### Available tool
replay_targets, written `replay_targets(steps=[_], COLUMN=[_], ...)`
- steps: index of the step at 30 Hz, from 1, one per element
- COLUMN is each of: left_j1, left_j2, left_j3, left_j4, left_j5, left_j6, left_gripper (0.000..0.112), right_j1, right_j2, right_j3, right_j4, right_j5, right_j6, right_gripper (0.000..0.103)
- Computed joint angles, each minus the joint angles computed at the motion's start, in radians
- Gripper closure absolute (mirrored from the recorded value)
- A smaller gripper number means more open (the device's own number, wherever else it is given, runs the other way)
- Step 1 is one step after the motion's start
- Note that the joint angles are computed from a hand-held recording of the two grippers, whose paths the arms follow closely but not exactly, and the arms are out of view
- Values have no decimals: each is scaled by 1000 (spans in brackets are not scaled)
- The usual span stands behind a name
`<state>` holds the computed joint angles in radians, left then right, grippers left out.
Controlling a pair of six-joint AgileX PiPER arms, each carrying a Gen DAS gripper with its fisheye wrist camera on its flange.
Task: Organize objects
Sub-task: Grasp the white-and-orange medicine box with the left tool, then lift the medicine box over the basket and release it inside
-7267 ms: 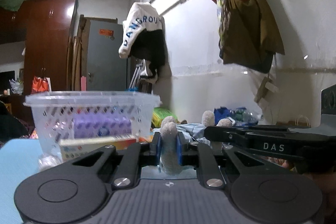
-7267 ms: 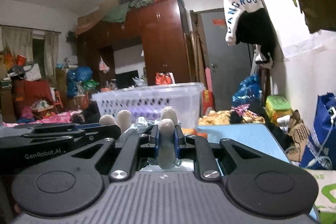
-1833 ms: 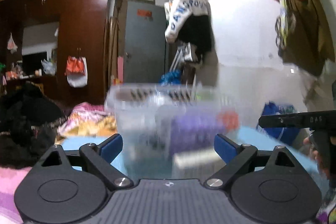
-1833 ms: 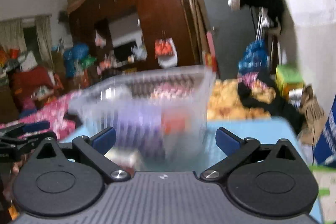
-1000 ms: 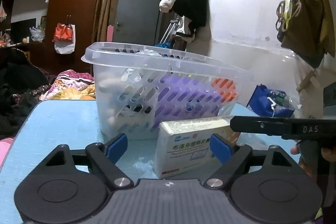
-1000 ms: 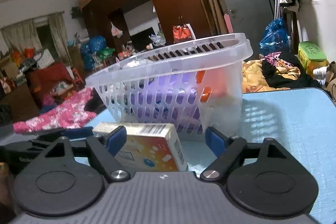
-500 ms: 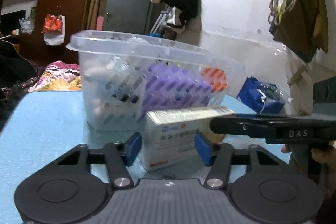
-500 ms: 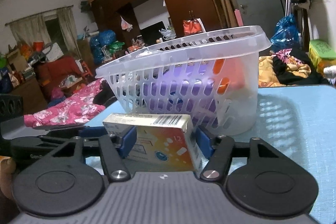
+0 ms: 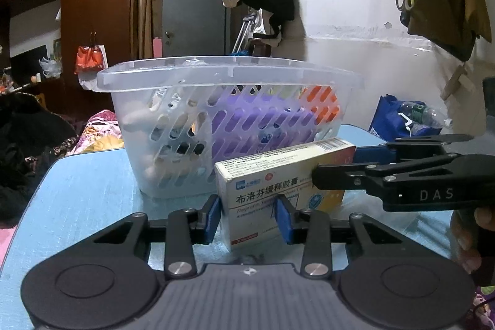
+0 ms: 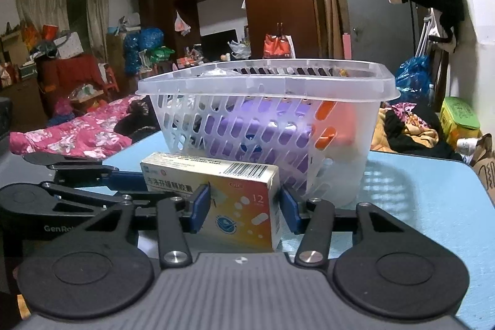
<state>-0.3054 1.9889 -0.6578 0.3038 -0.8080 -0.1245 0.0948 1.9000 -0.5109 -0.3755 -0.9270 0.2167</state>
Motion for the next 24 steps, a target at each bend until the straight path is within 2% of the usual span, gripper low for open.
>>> replay_targets(steps=[7, 14, 16, 20, 24], left_j1=[-18, -28, -38, -79, -81], left_j2=[-14, -124, -184, -302, -314], left_j3=[48, 112, 117, 56, -99], left_j4=[-55, -49, -56, -98, -49], left_j5=[-87, -107, -80, 43, 179], left_j6=[45, 35, 37, 57, -9], left_gripper=[70, 70, 70, 70, 70], right_j1=[44, 100, 103, 84, 42], right_j2=[-21, -152, -215, -336, -354], right_j3=[39, 104, 110, 53, -91], right_j4=[92, 186, 195, 177, 115], right_j5=[-39, -32, -5, 112, 242], right_j6=[-73, -142, -152, -136, -79], right_gripper=[52, 53, 53, 53, 53])
